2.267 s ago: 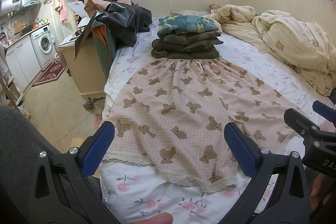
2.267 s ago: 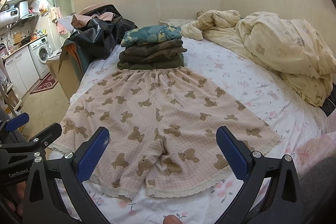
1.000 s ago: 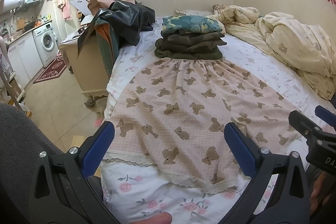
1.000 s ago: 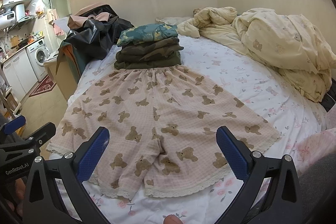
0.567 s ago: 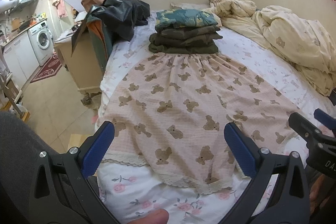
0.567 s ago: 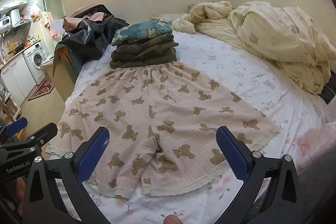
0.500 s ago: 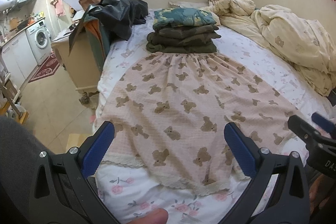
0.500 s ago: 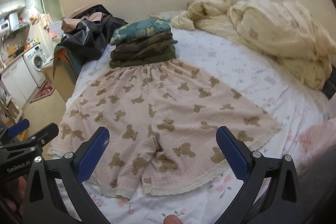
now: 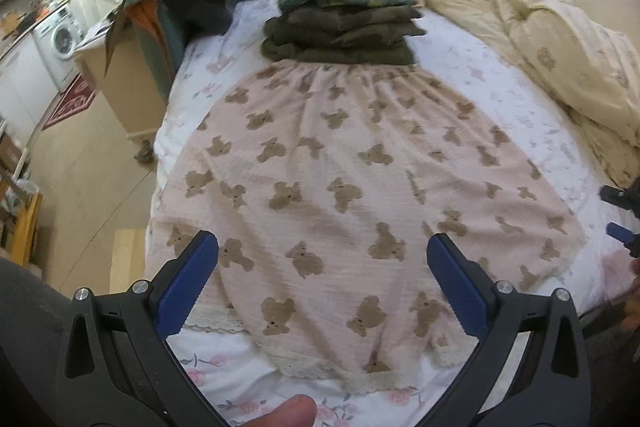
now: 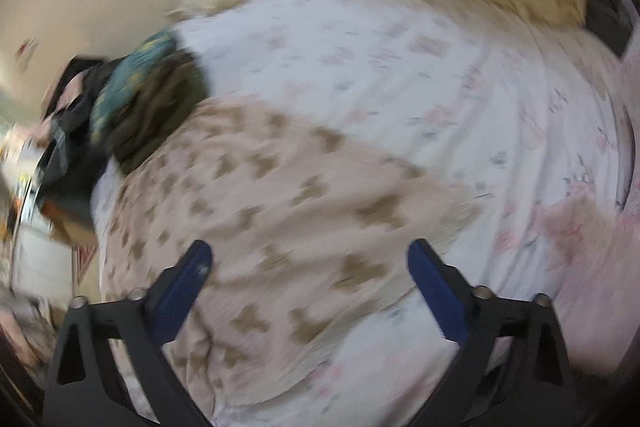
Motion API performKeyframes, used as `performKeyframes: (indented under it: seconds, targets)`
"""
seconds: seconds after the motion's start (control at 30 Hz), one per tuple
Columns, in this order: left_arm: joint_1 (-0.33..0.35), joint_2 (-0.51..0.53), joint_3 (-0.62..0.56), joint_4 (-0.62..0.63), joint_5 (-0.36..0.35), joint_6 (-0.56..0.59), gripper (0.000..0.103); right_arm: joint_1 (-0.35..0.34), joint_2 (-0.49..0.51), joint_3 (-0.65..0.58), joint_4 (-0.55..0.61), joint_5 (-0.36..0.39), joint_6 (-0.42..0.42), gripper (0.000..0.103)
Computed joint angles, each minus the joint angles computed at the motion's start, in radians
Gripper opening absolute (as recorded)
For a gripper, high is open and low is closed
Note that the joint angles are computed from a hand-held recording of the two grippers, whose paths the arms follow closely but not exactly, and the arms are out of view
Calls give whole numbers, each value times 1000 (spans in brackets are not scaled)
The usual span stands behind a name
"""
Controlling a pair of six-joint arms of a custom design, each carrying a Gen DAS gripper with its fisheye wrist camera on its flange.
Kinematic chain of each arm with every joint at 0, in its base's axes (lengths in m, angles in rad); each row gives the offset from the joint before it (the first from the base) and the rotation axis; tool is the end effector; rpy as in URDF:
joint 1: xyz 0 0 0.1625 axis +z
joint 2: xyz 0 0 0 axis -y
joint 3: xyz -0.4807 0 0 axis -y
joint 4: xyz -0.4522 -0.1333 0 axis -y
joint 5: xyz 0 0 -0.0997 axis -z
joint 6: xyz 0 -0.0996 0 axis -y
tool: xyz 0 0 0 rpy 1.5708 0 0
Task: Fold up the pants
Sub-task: 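Grasp the hem of one pant leg with the right gripper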
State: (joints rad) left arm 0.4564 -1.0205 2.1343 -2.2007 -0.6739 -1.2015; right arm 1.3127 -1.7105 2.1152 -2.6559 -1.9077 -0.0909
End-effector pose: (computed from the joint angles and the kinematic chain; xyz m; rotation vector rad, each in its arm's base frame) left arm -0.3650 -0.4144 0.0650 0.1688 2.2577 -0.7682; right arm -0.0268 -0.4949 0.4501 -0.3702 -2.5582 0.8233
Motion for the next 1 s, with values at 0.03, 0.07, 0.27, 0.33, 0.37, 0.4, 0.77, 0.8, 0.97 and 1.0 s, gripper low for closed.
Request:
performKeyframes:
  seconds: [0.03,0.07,0.27,0.33,0.37,0.4,0.77,0.8,0.97,1.0]
  targets:
    - [7,-3,0,10,-7,-17,103,-27,16,-50,64,-13,53,85]
    - [15,-8,3,15,-22,-36,103,-44,26,-77,97,-8,79,84]
    - [45,-26,8,42,-62,-84,103,-66,156,-229,304,-149,93,71]
    - [48,-29,10,37,-62,-86,103,-60,191,-248,348,-205,81,65]
    - [47,-29,12,35,-62,-88,103,-56,205,-253,354,-244,69,64]
    - [49,-29,11,32,-62,-84,103,-54,215,-254,366,-282,71,64]
    - [66,-15,-8,-6,-94,-26,103,-26,141,-186,302,-188,-20,1]
    - [68,-13,-12,-5,-99,-18,103,-18,123,-175,289,-168,-27,1]
    - [97,20,-85,24,-61,75,103,24,51,-119,180,-53,-90,1]
    - [114,36,-122,26,-46,111,103,32,50,-116,165,-41,-102,1]
